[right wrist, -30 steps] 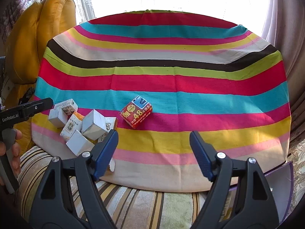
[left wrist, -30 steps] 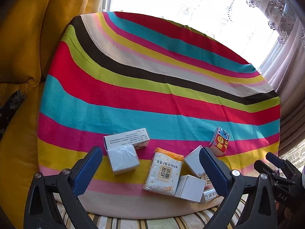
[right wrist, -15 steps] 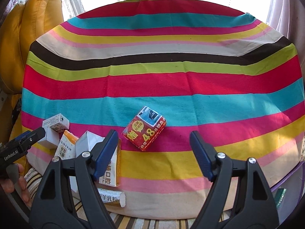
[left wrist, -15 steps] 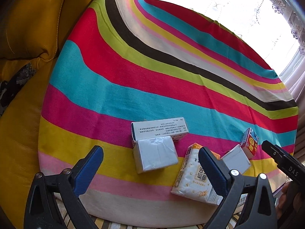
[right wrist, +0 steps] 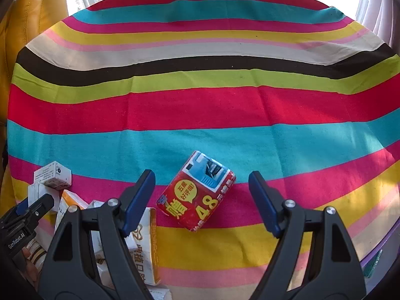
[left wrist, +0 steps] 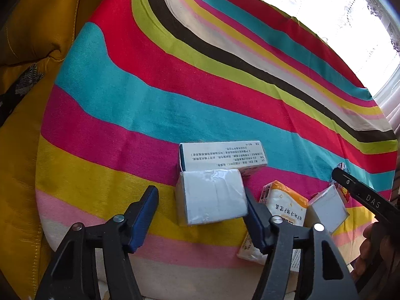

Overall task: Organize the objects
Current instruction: 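Grasp the red-blue printed box with the right tool while the left tool grasps a white box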

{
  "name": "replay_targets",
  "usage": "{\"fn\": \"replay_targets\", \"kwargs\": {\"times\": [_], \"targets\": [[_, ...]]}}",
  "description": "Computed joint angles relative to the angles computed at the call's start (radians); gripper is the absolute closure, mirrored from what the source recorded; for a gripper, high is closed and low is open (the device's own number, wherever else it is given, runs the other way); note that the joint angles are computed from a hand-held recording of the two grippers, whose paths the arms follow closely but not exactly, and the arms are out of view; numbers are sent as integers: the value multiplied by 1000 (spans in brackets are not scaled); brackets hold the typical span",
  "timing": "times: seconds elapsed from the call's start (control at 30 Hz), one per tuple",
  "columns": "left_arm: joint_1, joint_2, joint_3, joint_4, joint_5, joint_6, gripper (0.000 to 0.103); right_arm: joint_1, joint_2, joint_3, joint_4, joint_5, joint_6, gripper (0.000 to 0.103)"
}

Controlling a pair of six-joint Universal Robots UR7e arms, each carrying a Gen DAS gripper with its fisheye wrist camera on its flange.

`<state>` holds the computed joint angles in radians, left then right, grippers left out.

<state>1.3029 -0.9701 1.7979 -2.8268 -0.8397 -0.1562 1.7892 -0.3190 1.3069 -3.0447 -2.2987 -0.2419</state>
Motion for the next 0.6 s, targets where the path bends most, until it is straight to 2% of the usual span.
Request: {"fn": "replay_targets", "kwargs": {"times": [0.1, 0.33, 0.6], "targets": [[-2, 0, 6, -13, -4, 14, 48, -8, 10, -16, 26, -5, -1, 25], [0, -5, 16, -31, -16, 19, 56, -14, 14, -15, 15, -31, -36, 57], [4, -20, 30, -46, -47, 23, 60, -11, 6, 12, -19, -29, -65, 57]]}}
